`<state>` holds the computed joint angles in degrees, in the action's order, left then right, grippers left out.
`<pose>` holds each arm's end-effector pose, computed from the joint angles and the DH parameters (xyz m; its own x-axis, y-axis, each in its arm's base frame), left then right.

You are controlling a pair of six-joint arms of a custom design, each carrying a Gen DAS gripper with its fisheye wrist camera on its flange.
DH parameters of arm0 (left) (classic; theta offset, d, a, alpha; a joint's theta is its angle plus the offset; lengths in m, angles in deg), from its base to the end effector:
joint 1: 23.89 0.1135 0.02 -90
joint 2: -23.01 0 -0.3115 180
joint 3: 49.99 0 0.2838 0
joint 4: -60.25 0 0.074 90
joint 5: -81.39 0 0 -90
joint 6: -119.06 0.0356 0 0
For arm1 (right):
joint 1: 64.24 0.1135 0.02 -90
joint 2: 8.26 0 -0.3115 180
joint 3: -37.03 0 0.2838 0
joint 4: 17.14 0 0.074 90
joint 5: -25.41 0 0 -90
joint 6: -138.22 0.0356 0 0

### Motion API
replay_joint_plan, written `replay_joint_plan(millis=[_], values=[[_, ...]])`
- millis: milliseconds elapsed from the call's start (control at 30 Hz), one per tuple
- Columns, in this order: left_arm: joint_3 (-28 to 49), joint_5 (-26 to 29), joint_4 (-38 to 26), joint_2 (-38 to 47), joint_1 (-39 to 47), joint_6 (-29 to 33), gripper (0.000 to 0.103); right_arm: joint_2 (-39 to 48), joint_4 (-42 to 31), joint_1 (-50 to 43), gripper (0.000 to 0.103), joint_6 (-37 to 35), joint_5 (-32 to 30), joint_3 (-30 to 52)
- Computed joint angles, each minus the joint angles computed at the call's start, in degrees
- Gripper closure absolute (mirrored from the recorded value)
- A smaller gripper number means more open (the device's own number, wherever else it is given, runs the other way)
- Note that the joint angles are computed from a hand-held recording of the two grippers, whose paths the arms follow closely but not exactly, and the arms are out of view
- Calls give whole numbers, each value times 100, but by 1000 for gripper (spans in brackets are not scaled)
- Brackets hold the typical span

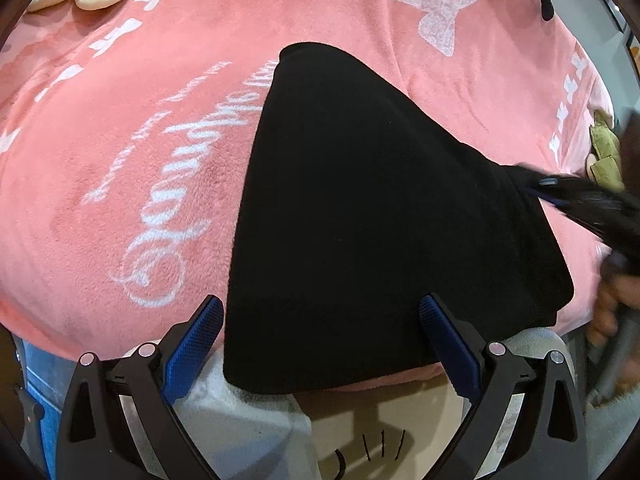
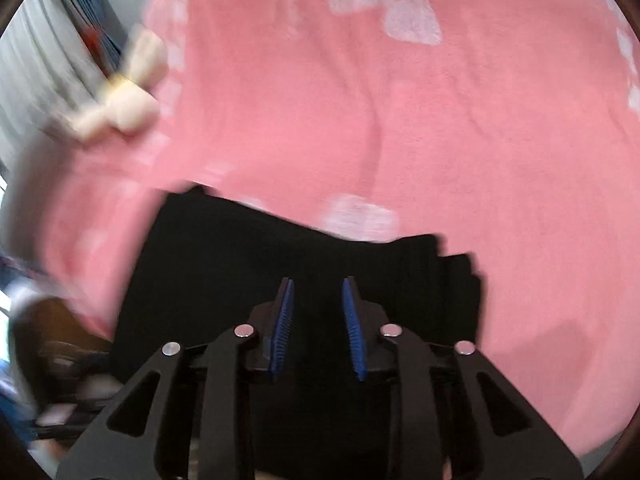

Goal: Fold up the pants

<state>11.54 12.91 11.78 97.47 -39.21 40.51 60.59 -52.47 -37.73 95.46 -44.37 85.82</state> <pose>0.2516 -0.0825 0.2561 -0.7475 0.3963 -0.5331 0.5750 0.7879 -0.2206 0.2160 0.0940 0.2183 -0.6786 0.4314 -0.5945 0.3756 0.8993 0.2239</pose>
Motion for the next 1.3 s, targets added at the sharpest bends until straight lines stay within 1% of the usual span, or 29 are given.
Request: replay_joint_plan(millis=[33,67,133,167,200,233,267,300,367,400,433,467,500,533,567,600,633,667,700,767,867,900,967,1000,1067,1167,1233,1267,1300], values=[[9,-12,-1,13,-16,-4,5,-114,183,-193,87,284,-154,-82],[20,-29,-3,27,-40,-10,5,-517,252,-261,88,394,-252,-218],[7,-84,20,35,-76,-21,5,-961,53,43,83,639,137,-194],[1,-109,44,31,-99,-27,5,-1103,31,169,83,679,288,-240],[-7,-115,59,36,-104,-28,5,-1137,-4,190,82,711,285,-293],[6,-141,78,67,-131,-56,5,-944,-77,74,81,683,71,-351],[8,-179,102,88,-183,-102,5,-860,-46,-33,83,591,-69,-445],[-12,-239,137,88,-272,-177,5,-1043,12,74,87,658,72,-585],[-8,-305,129,109,-338,-188,5,-1342,-555,481,84,1229,454,-393],[-17,-319,131,84,-367,-225,5,-1497,-865,908,81,1563,902,-276],[-40,-306,149,60,-370,-242,5,-1581,-1013,1270,74,1854,1212,-295],[-48,-288,159,54,-365,-244,5,-1609,-1320,1681,68,2279,1566,-230],[-54,-280,166,54,-365,-254,5,-1667,-1629,1965,57,2634,1796,-235],[-64,-298,181,49,-379,-278,5,-1518,-2088,2387,48,3221,2094,-155],[-81,-333,200,38,-405,-302,5,-1387,-2465,2689,44,3707,2267,-103],[-97,-354,217,32,-416,-319,5,-1238,-2906,2994,33,4277,2412,-29],[-104,-363,226,22,-428,-342,5,-1148,-3227,3298,29,4855,2492,-44],[-106,-357,233,13,-440,-368,5,-1139,-3371,3560,28,5270,2525,-104],[-114,-289,236,-1,-406,-370,5,-1187,-3373,3728,27,5545,2512,-210],[-150,78,245,-46,-195,-321,5,-1381,-3227,4049,26,5995,2440,-472],[-84,896,154,23,305,-314,5,-1621,-2750,4255,25,6113,2419,-795],[14,1038,57,150,417,-336,5,-1707,-2550,4215,23,6001,2396,-888],[206,1008,-84,399,451,-435,5,-1859,-1872,3959,21,5554,2188,-1123],[346,1010,-189,584,423,-471,5,-1922,-1680,3834,21,5395,2083,-1195],[624,1069,-428,943,324,-434,5,-2086,-1053,3179,21,4677,1468,-1382],[918,1016,-681,1365,114,-392,5,-2394,-570,2673,21,4194,1106,-1584],[997,990,-676,1500,43,-549,5,-2576,-124,2306,20,3940,817,-1785],[1000,991,-647,1518,32,-570,5,-2588,38,2154,21,3845,692,-1847],[956,1010,-587,1483,35,-581,5,-2544,61,2077,43,3748,691,-1829]])
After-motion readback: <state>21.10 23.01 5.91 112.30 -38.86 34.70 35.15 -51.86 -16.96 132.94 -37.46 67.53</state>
